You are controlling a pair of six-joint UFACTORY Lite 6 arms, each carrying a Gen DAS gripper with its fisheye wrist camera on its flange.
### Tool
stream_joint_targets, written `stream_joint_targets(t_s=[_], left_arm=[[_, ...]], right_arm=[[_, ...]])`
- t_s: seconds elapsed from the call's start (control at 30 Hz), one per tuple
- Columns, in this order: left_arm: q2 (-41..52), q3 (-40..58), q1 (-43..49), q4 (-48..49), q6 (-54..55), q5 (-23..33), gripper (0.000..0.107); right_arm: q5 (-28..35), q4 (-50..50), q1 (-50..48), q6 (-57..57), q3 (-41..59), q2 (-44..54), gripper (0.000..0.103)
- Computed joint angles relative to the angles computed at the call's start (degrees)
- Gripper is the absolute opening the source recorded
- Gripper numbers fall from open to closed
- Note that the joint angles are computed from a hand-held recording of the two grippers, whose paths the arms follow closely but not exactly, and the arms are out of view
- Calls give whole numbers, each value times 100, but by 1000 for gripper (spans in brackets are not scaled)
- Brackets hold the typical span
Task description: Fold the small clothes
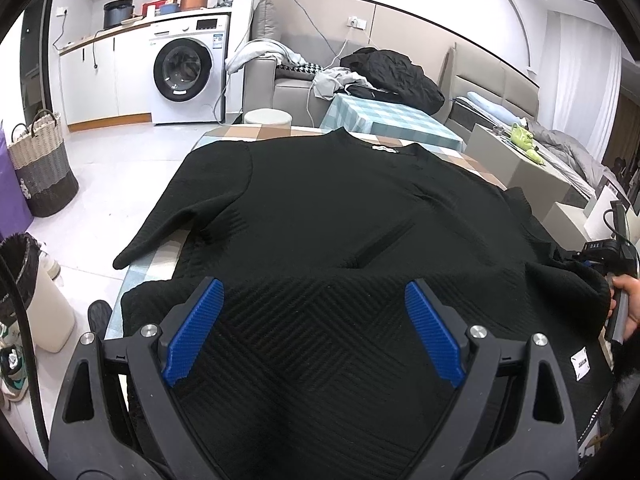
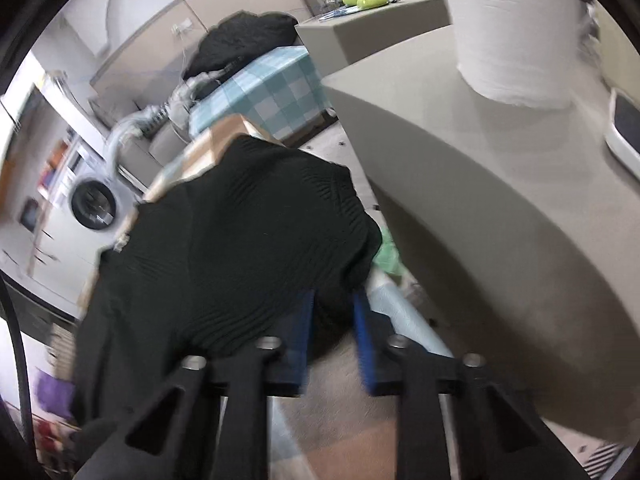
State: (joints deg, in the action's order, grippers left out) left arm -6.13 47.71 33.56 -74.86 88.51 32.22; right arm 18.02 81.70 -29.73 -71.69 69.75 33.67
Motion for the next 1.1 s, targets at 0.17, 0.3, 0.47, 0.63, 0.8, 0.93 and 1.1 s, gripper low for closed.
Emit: stream_joint_targets(t_s=[0.17,0.3,0.47,0.63,0.8,0.93,1.1], left_arm=[[108,29,102,-100,73,35,91],[190,82,173,-104,85,78,91],[211,93,203,-126,123,69,92],[233,138,307,-148,79,114,92],[388,293,604,-167,14,340,92],[573,518,819,-83,-204,370,92],[914,1020,1313,80,-639,543,92]], right_arm=[[-191,-552,36,594,285,-329,16],[204,517,401,-569,428,-735,16],[409,-863,1654,238,1209,-663,16],[966,-2017,2649,1015,1712,-201,17],[832,-2911,2851,1731,1389,-134,45],[622,-3825,2769,2786,1149,30,46],[783,-4858,2674,3848,1203,296,46]])
